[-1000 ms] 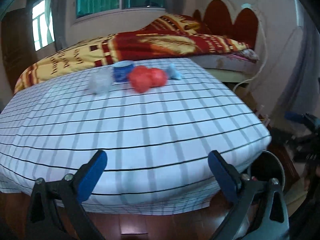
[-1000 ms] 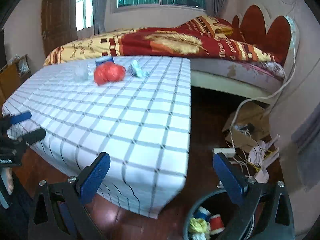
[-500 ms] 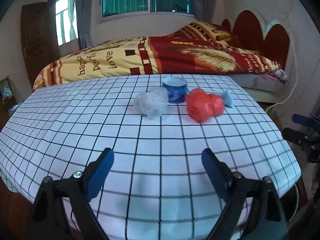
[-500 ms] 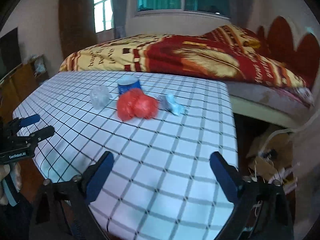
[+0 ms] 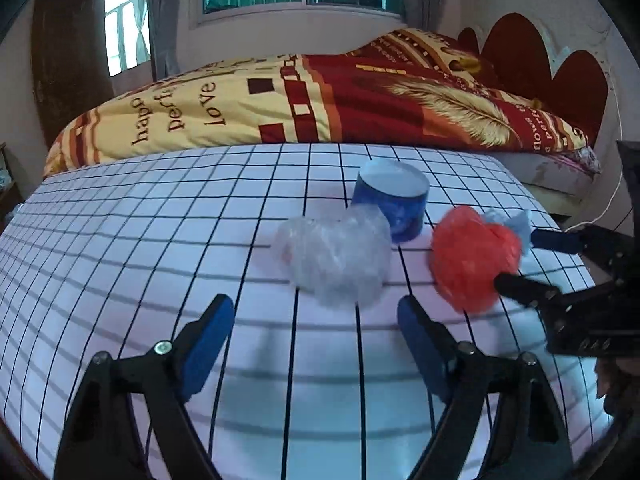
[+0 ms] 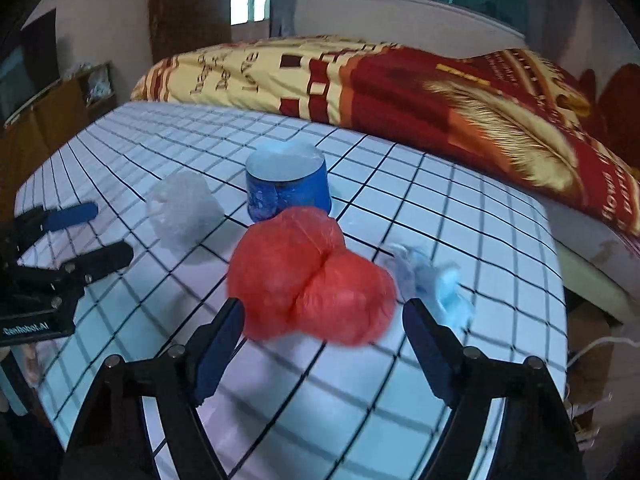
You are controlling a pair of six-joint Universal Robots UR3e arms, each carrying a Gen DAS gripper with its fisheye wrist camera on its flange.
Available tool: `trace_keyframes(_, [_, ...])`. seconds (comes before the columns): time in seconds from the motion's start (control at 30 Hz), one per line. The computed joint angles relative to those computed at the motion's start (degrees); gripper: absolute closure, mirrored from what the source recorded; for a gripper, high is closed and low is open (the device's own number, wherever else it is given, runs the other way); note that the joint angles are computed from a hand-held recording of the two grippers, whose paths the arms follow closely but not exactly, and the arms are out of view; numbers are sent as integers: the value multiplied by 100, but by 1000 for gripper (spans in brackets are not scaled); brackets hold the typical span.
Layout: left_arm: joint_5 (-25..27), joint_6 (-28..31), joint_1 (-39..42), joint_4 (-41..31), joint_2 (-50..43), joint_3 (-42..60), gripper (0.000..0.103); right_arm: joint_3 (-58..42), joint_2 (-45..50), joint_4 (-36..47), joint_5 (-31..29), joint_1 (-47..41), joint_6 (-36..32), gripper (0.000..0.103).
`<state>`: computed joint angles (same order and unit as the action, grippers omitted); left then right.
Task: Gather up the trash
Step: 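Grasp the clear plastic bag with the left tool while the right tool grasps the red bag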
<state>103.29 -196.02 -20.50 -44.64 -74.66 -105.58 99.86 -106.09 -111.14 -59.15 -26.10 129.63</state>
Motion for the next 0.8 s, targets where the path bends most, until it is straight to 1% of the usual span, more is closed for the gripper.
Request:
trace_keyframes(0.07, [-254, 62, 193, 9, -187, 121, 19, -107, 333, -244, -149, 215, 132, 21])
trace_keyframes(0.13, [-307, 116, 291, 0, -368, 240, 21, -272, 638, -334, -245, 380, 167, 27])
trace_keyframes(0.17, [-389, 156, 369, 3, -433, 277, 21, -353, 756, -312, -262, 434, 173, 33])
trace_keyframes(0.23, [-567, 284, 515, 0, -544, 341, 21, -429, 874, -283, -234, 473, 146, 37])
trace_keyframes(0.3, [-626, 402, 588, -69, -681, 454, 21, -457, 923, -245, -173, 472, 114, 42])
trace_keyframes(0.47, [-696, 568, 625, -107, -967, 649, 23, -443, 988, -231, -152, 510, 42, 46])
trace_keyframes(0.53, [-718, 611, 648, -139, -1097, 761, 26, -445, 997, -200, -144, 495, 4, 46])
trace_keyframes(0.6, [-797, 635, 707, -150, -1203, 840, 32, -449, 1023, -181, -169, 503, -18, 48])
trace_keyframes(0.67, [-715, 579, 709, -179, -1306, 914, 36, -427, 1020, -140, -180, 479, -75, 48])
trace_keyframes(0.7, [-726, 554, 734, -192, -1344, 944, 40, -412, 1019, -125, -166, 461, -89, 48])
trace_keyframes(0.8, [-723, 544, 747, -158, -1380, 952, 47, -421, 1037, -135, -171, 465, -80, 49])
